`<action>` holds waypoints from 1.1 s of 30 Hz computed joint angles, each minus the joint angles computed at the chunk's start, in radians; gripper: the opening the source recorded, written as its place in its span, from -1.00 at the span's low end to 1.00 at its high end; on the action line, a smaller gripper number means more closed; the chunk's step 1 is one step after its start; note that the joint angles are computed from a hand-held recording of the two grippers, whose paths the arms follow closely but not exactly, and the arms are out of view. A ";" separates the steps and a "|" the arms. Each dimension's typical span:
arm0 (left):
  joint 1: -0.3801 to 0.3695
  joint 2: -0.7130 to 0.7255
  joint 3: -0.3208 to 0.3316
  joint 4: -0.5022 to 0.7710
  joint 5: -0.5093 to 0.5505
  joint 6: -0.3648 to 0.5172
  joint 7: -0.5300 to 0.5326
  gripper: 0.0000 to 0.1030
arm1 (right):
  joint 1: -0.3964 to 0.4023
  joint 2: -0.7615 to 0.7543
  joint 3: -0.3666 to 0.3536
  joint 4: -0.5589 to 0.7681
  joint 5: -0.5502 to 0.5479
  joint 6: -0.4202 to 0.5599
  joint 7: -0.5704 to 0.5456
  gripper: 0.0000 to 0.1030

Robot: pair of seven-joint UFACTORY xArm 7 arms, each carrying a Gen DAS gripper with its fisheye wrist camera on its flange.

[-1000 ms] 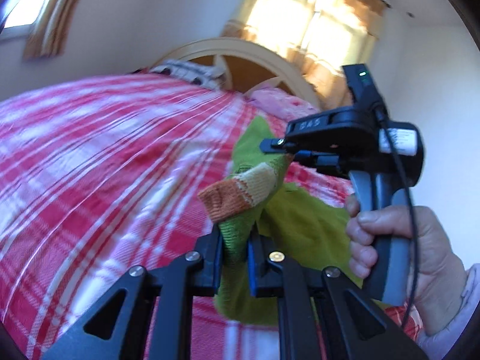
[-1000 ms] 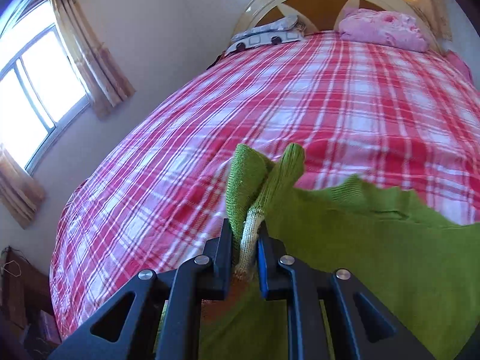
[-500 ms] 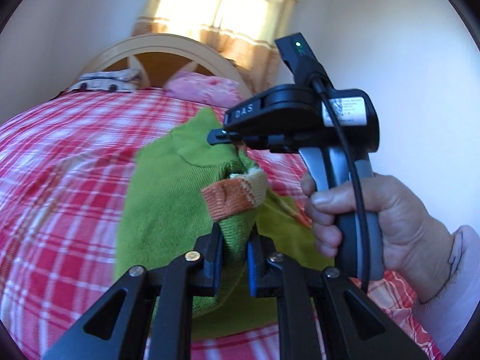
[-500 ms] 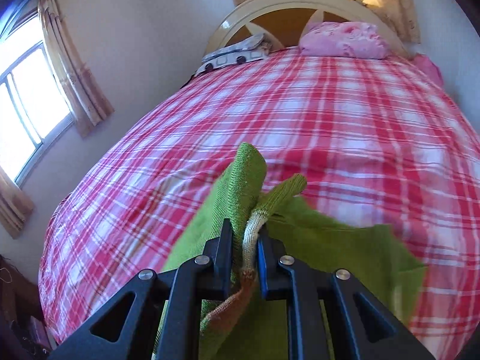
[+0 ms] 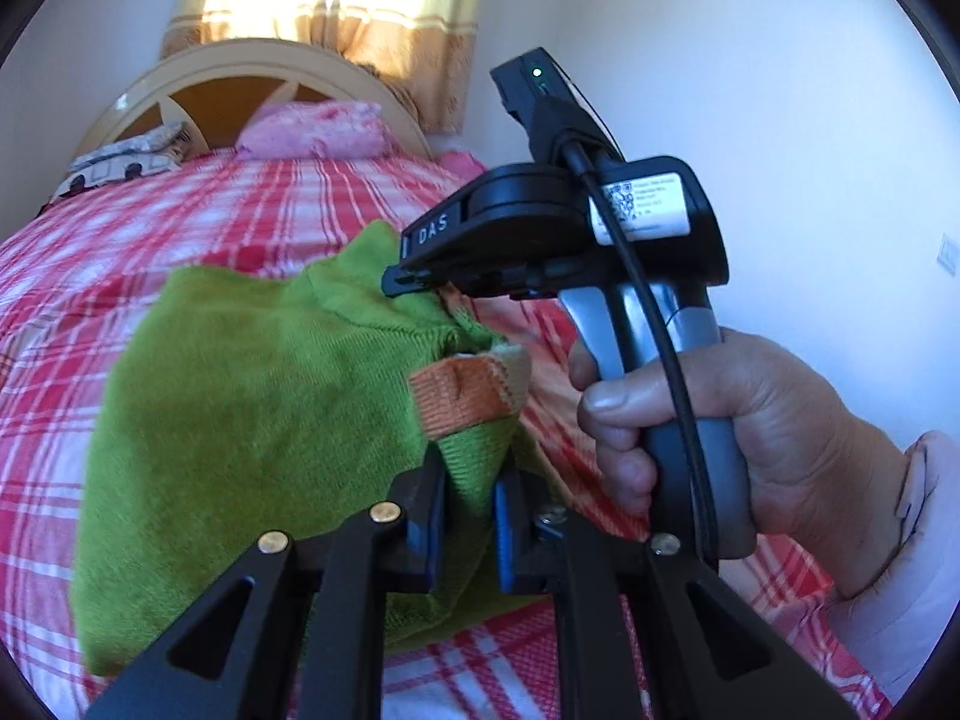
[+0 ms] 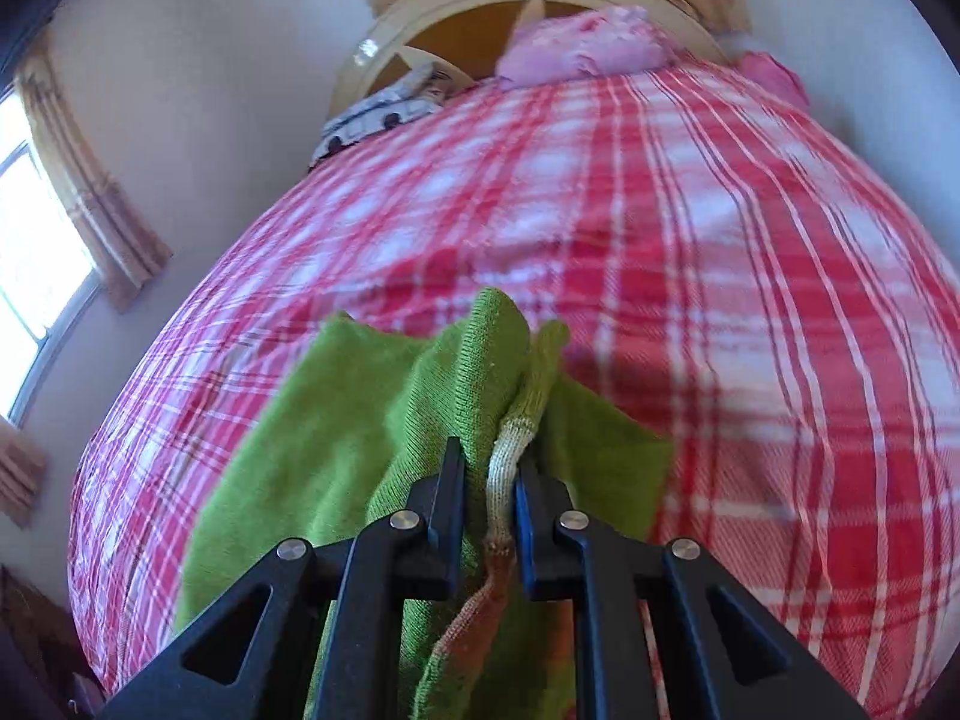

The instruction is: Fold small clothes

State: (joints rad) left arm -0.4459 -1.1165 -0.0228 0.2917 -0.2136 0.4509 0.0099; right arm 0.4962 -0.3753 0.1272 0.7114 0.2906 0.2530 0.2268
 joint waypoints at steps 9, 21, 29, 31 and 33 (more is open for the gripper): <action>-0.014 -0.014 0.055 0.042 -0.030 0.180 0.039 -0.57 | 0.000 0.020 -0.005 -0.076 0.041 -0.075 0.012 -0.69; 0.301 -0.389 0.235 -0.017 -0.017 0.555 0.192 0.06 | -0.072 -0.562 0.181 -0.289 -0.228 0.205 0.402 -0.15; 0.331 -0.314 0.164 0.027 -0.076 0.553 0.181 0.06 | 0.015 -0.569 0.265 -0.331 -0.235 0.194 0.525 -0.43; 0.337 -0.333 0.157 0.031 -0.067 0.568 0.179 0.06 | -0.011 -0.541 0.314 -0.319 -0.267 0.236 0.575 -0.71; 0.356 -0.358 0.188 0.041 -0.048 0.610 0.187 0.11 | 0.000 -0.543 0.335 -0.341 -0.271 0.229 0.639 -0.73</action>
